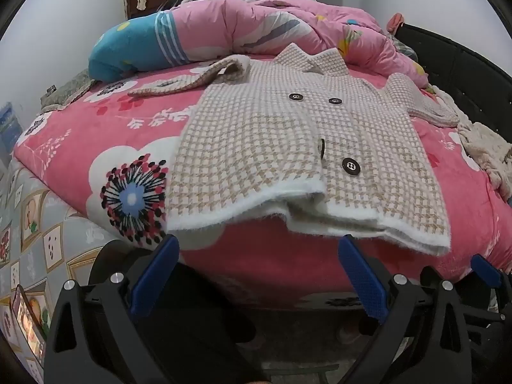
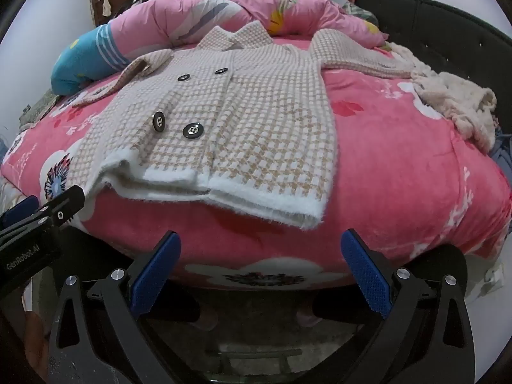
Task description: Fold large clothes
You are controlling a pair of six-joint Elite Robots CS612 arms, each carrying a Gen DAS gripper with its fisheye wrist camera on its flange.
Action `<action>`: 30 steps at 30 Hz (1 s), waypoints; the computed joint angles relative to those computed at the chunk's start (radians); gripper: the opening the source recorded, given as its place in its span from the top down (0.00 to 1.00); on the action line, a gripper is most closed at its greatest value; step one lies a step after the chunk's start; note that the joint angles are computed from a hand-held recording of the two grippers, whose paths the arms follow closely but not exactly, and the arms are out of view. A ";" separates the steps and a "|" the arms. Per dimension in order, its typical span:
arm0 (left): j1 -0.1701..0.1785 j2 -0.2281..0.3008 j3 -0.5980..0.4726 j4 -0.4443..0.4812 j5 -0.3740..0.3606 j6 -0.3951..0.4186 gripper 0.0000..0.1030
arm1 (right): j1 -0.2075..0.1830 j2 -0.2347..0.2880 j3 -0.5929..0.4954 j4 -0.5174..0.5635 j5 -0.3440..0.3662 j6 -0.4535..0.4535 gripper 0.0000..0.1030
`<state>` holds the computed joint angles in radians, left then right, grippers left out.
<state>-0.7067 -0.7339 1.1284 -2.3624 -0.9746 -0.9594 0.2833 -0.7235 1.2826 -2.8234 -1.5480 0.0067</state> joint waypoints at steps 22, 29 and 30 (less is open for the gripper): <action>0.000 -0.003 0.010 -0.020 -0.007 0.004 0.05 | 0.001 -0.004 0.003 -0.017 -0.006 -0.001 0.06; -0.001 -0.004 0.011 -0.029 -0.008 0.005 0.05 | 0.000 -0.005 0.003 -0.024 -0.006 0.001 0.06; -0.001 -0.004 0.011 -0.030 -0.006 0.006 0.05 | 0.001 -0.004 0.003 -0.026 -0.007 0.002 0.06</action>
<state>-0.7081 -0.7378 1.1398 -2.3927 -0.9808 -0.9531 0.2840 -0.7279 1.2852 -2.8489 -1.5555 0.0084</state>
